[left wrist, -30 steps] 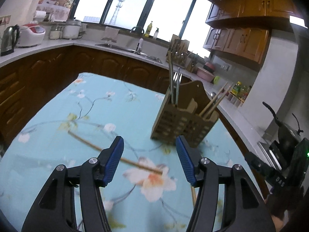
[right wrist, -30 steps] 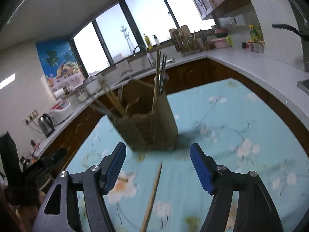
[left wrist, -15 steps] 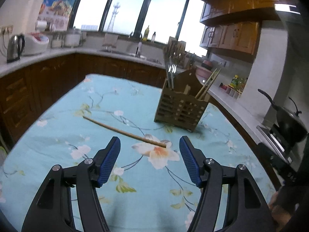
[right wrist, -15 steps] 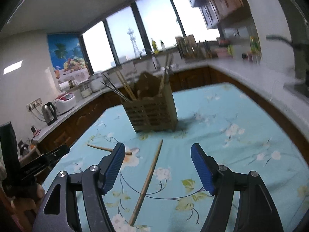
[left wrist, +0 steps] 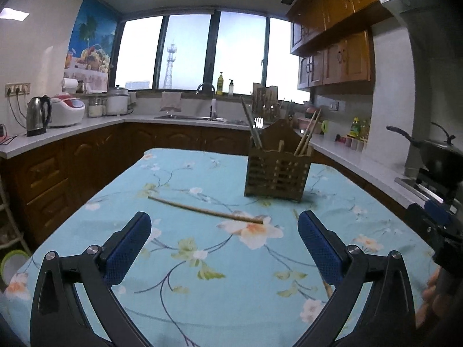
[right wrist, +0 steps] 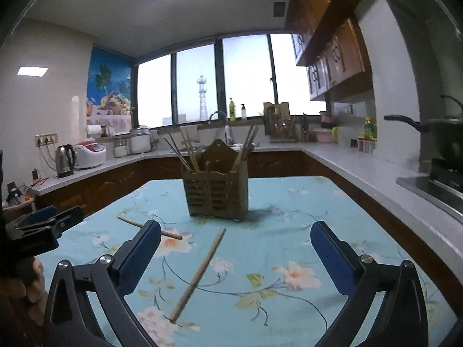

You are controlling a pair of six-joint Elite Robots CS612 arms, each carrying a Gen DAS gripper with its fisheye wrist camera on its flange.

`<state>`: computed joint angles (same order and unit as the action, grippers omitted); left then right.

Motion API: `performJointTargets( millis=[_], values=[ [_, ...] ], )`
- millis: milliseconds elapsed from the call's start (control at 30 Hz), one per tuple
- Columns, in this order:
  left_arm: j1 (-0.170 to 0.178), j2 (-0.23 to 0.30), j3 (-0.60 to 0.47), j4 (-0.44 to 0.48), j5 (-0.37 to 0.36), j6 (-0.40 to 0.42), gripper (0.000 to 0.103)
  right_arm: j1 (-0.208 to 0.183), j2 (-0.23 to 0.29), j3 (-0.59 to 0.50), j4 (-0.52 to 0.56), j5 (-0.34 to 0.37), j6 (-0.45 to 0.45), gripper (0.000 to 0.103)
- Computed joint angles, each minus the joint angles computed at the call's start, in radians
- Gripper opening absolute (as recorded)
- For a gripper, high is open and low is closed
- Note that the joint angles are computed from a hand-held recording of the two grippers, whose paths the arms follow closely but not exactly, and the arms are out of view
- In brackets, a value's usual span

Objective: Organize utensils

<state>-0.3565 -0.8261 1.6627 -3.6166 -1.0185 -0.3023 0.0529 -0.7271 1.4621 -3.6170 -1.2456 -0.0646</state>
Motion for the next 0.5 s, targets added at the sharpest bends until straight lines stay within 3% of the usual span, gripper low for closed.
performJointTargets(
  millis=[500],
  values=[
    [-0.006,0.008,0.003,0.034,0.012,-0.011,0.103,-0.009,-0.005,0.023,0.033,-0.007,0.019,0.103]
  ],
)
